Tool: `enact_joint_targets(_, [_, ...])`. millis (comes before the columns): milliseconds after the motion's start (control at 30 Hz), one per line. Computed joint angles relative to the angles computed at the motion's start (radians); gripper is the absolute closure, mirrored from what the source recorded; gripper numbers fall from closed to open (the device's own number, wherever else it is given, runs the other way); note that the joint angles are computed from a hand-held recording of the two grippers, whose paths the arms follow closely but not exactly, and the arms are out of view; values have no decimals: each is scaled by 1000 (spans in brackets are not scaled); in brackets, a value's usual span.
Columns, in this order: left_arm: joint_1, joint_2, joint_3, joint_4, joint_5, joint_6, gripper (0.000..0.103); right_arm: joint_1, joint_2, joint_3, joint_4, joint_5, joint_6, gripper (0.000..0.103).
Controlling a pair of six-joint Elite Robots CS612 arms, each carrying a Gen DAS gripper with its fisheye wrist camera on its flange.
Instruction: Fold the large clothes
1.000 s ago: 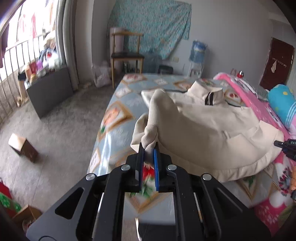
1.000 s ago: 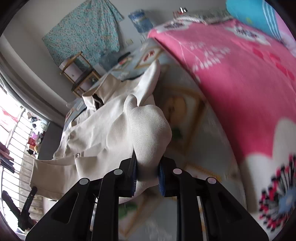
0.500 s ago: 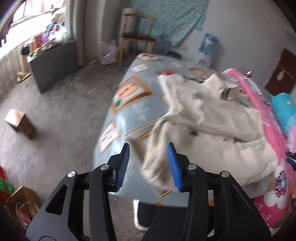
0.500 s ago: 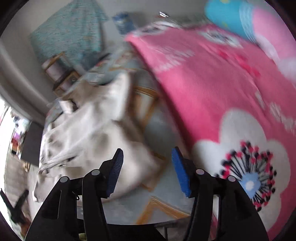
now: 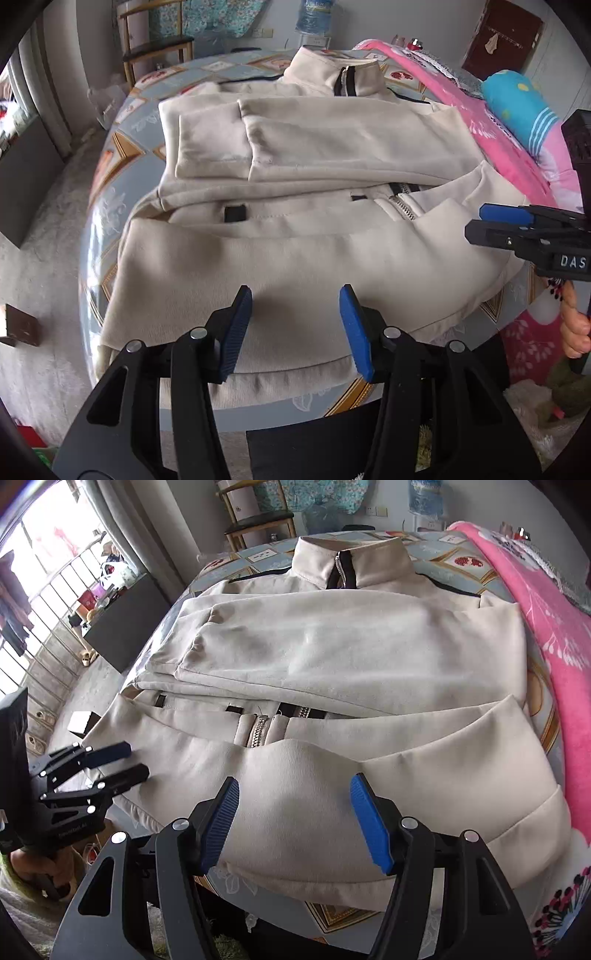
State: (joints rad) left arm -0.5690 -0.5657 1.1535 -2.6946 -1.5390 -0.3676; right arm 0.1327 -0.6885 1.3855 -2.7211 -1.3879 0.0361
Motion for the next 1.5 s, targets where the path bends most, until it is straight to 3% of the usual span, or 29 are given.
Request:
enact_joint_targets(33, [2,1,3,0,-2,-7,59,1,7,-9,7,1,6,46])
enact_joint_targets(100, [-3,5,4,-12,41,2,71,-2,22,-29,48,16,27,75])
enact_joint_targets(167, [-11,13,-8,2,96,42,102,1,26,-24,57,23,46,92])
enact_joint_targets(267, [-16,4,9,-46,122,90,103,4,11,0,-2,20,57,97])
enact_joint_targets(433, [-25,-16,23,-200,268,140,103,6,-17,31,-149,3,108,97])
enact_joint_targets(533, [-14,14,-31,-177,296,126,103,8,12,-6,-141,-16,116,97])
enact_joint_targets(667, [14,19,-50,-126,143,68,103,2,37,-36,-110,2,151,97])
enact_joint_targets(800, [12,-4,4,-127,140,49,103,6,23,-15,-191,-27,151,100])
enact_joint_targets(833, [13,-5,12,-123,139,38,97,9,30,-24,-187,-47,147,100])
enact_joint_targets(867, [16,-7,19,-111,134,21,82,10,40,-38,-166,-66,141,100])
enact_joint_targets(933, [20,-12,31,-79,152,-27,65,10,57,-60,-109,-85,131,100])
enact_joint_targets(1067, [28,-25,51,-45,209,-81,58,0,52,-53,-84,-46,137,100])
enact_joint_targets(1133, [34,-26,48,-30,223,-95,57,-15,33,-21,-122,-18,154,93])
enact_joint_targets(1200, [44,-21,36,-18,200,-101,57,-30,7,24,-178,-69,188,68])
enact_joint_targets(1233, [48,-19,32,-23,181,-101,58,-35,-1,39,-196,-105,193,64])
enact_joint_targets(1300, [57,-13,23,-41,128,-96,64,-51,-22,71,-207,-158,210,60])
enact_joint_targets(1333, [61,-9,17,-42,99,-92,72,-64,-33,85,-194,-167,224,60])
enact_joint_targets(1500, [69,15,-29,60,53,-101,73,-108,-45,109,-172,-148,208,56])
